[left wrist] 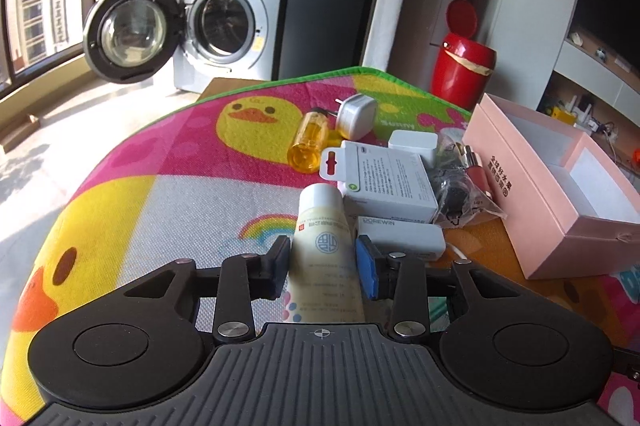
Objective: Organize rigid objects
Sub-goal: 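Close the left gripper around the white lotion tube and lift it, then grasp the teal crank toy with the right gripper while the left holds the tube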
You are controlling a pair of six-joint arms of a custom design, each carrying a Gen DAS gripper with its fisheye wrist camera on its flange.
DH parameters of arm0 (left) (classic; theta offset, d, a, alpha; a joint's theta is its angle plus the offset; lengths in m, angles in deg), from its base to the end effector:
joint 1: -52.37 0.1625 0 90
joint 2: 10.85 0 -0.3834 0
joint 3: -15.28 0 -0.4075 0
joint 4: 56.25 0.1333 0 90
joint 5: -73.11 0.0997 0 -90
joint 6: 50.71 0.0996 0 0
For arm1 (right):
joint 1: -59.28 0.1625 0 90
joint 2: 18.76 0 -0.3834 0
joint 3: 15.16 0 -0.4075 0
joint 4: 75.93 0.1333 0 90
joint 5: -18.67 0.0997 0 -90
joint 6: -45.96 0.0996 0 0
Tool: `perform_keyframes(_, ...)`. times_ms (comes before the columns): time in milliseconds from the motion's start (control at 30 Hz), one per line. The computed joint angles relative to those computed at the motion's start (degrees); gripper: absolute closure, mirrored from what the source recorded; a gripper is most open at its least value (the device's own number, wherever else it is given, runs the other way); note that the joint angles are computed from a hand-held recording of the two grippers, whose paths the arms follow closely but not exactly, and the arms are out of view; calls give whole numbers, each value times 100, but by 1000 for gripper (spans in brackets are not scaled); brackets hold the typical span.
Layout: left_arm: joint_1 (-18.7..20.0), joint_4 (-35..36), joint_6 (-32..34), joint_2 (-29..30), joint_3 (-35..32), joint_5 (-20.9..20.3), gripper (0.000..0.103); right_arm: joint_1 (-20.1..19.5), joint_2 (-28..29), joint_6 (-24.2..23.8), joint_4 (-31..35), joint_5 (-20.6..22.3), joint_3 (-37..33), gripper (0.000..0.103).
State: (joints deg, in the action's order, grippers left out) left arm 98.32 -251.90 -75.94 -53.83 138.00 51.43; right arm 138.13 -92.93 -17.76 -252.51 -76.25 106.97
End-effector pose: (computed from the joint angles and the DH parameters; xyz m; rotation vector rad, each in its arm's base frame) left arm -0.1567 -0.4868 0.0334 0.0199 2.1194 -1.2041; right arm 0.0224 -0.5317 0.2134 1.1120 -2.3394 0.6530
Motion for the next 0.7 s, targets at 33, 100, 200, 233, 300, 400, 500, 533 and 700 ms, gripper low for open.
perform_keyframes(33,-51,19,-48,-41,108,-17,62,49,-28,-165,83,142,79,2)
perform_keyframes(100,-193,195,-297,-223,414,-140,62,220,22,-431,213,273,168,12)
perform_keyframes(200,-423,513,-798,-476,821,-305,63,503,326,-617,180,295,163,27)
perform_keyframes(233,-512,679,-1004,-567,952,-349,62,563,438,-722,33,316,179,31)
perform_keyframes(300,-607,965,-1326,-677,1097,-399,63,695,755,-1064,-515,348,236,50)
perform_keyframes(400,-667,776,-1471,-624,1194,-376,63,872,996,-1315,-607,101,152,68)
perform_keyframes(500,-623,572,-1615,-661,1232,-456,63,815,648,-1651,-180,152,271,82)
perform_keyframes(533,-622,466,-1683,-645,1246,-469,64,767,501,-1825,-111,150,348,83)
perform_keyframes(700,-728,362,-1513,-480,1248,-365,65,278,239,-3093,-1157,141,678,76)
